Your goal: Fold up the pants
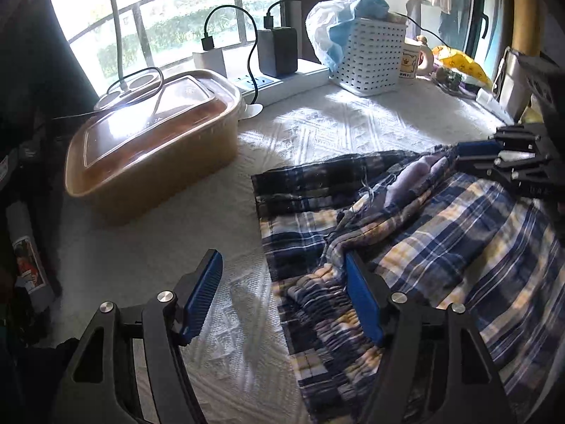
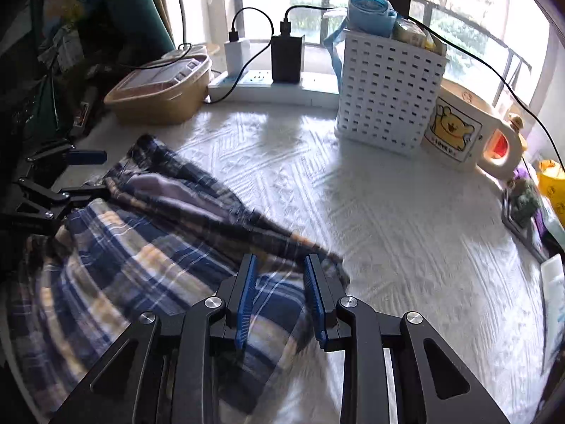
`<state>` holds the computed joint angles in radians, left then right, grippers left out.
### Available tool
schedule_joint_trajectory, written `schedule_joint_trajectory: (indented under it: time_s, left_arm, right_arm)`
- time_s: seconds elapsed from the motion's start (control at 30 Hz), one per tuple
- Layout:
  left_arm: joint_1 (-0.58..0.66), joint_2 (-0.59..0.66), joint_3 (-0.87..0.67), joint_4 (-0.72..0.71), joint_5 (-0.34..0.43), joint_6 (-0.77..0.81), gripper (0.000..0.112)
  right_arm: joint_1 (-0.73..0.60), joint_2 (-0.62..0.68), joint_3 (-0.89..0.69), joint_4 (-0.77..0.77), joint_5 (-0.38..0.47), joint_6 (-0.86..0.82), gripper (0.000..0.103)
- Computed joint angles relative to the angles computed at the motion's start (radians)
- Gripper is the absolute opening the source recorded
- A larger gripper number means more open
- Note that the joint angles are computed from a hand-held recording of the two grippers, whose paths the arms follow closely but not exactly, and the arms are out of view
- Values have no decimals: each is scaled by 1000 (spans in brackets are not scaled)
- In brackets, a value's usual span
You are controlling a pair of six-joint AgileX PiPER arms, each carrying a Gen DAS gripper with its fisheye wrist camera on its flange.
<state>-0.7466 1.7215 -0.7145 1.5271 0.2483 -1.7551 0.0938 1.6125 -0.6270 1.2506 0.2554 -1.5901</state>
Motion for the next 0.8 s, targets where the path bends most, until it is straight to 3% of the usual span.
schedule_joint_trajectory:
  time_s: [0.17, 0.37, 0.57, 0.8]
  left_arm:
    - [-7, -7, 2, -7, 25, 6, 74]
    - [-56, -118, 60, -51, 85, -12, 73]
    - [-151, -248, 158, -33, 142, -138, 73]
    - [-321, -354, 243, -58, 237, -271, 74]
  right_arm:
    - [-14, -5, 13, 74, -1, -83, 30]
    - [23, -86, 68, 17, -84, 33, 30]
    - [22, -248, 170, -152, -74, 254, 30]
    - [75, -492, 284, -587, -45, 761, 33]
